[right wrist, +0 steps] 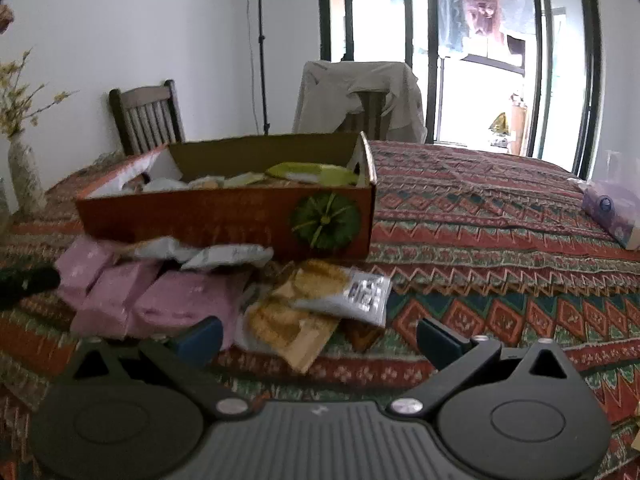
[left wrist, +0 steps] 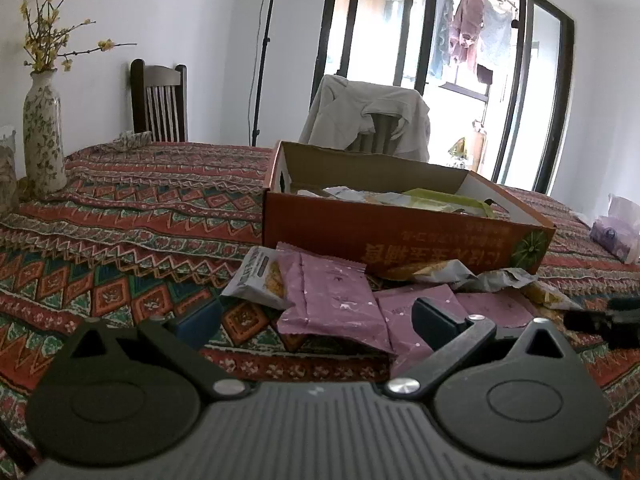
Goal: Organize snacks
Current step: 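Withdraw both grippers from the box toward the remaining snacks, then grasp the white cracker chip packet with the right gripper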
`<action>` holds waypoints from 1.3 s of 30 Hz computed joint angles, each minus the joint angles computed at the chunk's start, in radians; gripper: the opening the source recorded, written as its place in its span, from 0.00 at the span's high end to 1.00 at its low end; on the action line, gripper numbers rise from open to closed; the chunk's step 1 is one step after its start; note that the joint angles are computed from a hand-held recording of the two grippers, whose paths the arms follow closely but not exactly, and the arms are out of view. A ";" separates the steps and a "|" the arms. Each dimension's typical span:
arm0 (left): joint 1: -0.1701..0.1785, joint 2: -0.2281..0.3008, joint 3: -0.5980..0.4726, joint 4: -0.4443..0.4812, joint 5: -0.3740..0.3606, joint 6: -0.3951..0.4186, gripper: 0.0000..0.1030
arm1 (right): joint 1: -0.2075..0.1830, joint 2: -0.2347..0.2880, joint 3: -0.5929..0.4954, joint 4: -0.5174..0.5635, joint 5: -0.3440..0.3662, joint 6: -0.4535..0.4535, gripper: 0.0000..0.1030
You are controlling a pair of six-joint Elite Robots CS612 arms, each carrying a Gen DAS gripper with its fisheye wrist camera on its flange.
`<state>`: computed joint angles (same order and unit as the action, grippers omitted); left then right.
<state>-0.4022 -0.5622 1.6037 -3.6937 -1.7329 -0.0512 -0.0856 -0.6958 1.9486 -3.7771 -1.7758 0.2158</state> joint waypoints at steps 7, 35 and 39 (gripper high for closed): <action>0.001 0.000 -0.001 0.002 -0.002 -0.008 0.00 | -0.010 0.007 -0.074 0.123 -0.046 0.021 0.00; 0.000 -0.003 -0.004 0.028 0.017 -0.028 0.00 | 0.001 0.056 -0.089 -0.010 -0.056 -0.008 0.37; -0.004 -0.014 -0.001 0.063 0.037 -0.021 0.00 | 0.000 0.060 -0.074 -0.072 -0.065 -0.005 0.37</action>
